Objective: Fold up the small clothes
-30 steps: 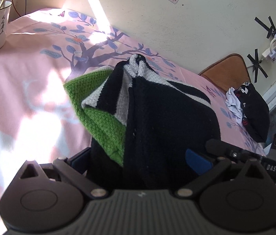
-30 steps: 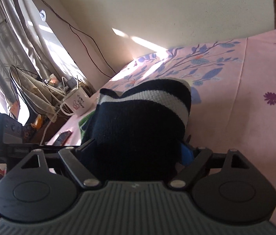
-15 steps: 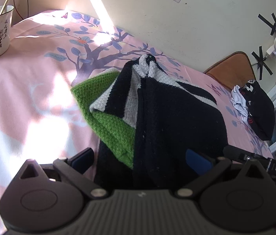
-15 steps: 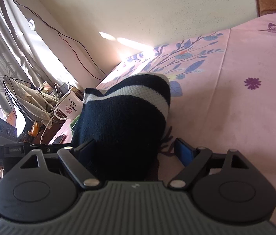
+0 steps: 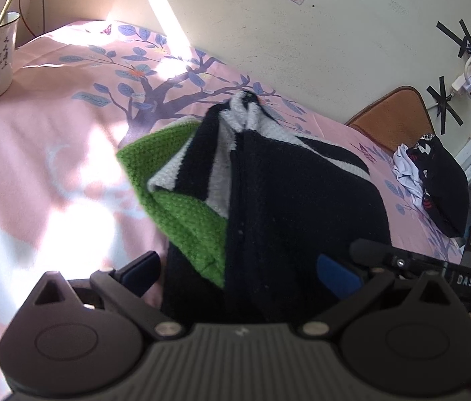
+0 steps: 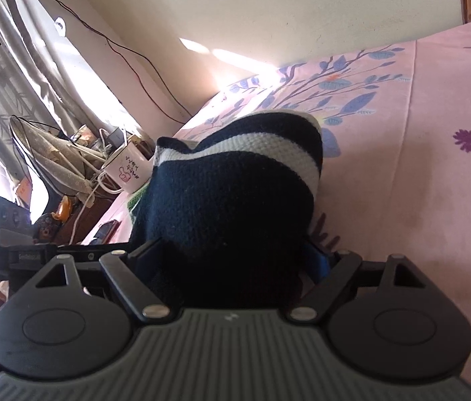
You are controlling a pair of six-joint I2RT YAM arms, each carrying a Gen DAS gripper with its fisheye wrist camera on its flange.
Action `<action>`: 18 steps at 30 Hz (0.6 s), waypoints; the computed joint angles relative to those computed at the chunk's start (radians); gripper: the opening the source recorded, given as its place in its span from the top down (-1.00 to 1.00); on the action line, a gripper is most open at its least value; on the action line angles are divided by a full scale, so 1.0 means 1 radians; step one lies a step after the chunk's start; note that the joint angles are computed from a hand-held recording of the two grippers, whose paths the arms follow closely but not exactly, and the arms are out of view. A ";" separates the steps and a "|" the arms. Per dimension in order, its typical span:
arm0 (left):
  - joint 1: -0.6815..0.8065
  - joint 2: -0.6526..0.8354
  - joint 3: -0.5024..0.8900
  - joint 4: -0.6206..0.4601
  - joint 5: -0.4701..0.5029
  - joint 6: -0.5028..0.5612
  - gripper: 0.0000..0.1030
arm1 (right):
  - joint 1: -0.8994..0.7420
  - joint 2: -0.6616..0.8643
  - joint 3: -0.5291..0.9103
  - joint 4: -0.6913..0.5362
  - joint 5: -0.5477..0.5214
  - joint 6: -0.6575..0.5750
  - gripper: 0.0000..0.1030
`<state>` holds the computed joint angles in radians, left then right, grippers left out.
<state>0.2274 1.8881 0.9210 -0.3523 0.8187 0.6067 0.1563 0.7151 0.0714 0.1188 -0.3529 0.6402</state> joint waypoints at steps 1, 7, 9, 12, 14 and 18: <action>-0.008 -0.006 -0.008 -0.005 0.006 -0.002 -0.98 | 0.026 0.016 0.014 0.000 0.037 -0.001 -0.58; -0.114 -0.083 -0.080 0.046 0.034 -0.019 -0.97 | 0.052 -0.272 0.039 -0.256 0.149 -0.096 -0.02; -0.182 -0.111 -0.095 0.059 0.048 -0.031 -0.93 | 0.079 -0.419 0.064 -0.404 0.254 -0.150 -0.01; -0.277 -0.087 -0.075 0.056 0.102 -0.062 -0.93 | -0.059 -0.619 0.110 -0.613 0.248 -0.267 -0.01; -0.335 -0.064 -0.073 0.096 0.117 -0.101 -0.93 | -0.275 -0.682 0.131 -0.698 0.118 -0.374 -0.01; -0.448 -0.038 -0.115 0.270 -0.010 -0.208 -0.93 | -0.626 -0.670 0.118 -0.776 -0.119 -0.565 -0.02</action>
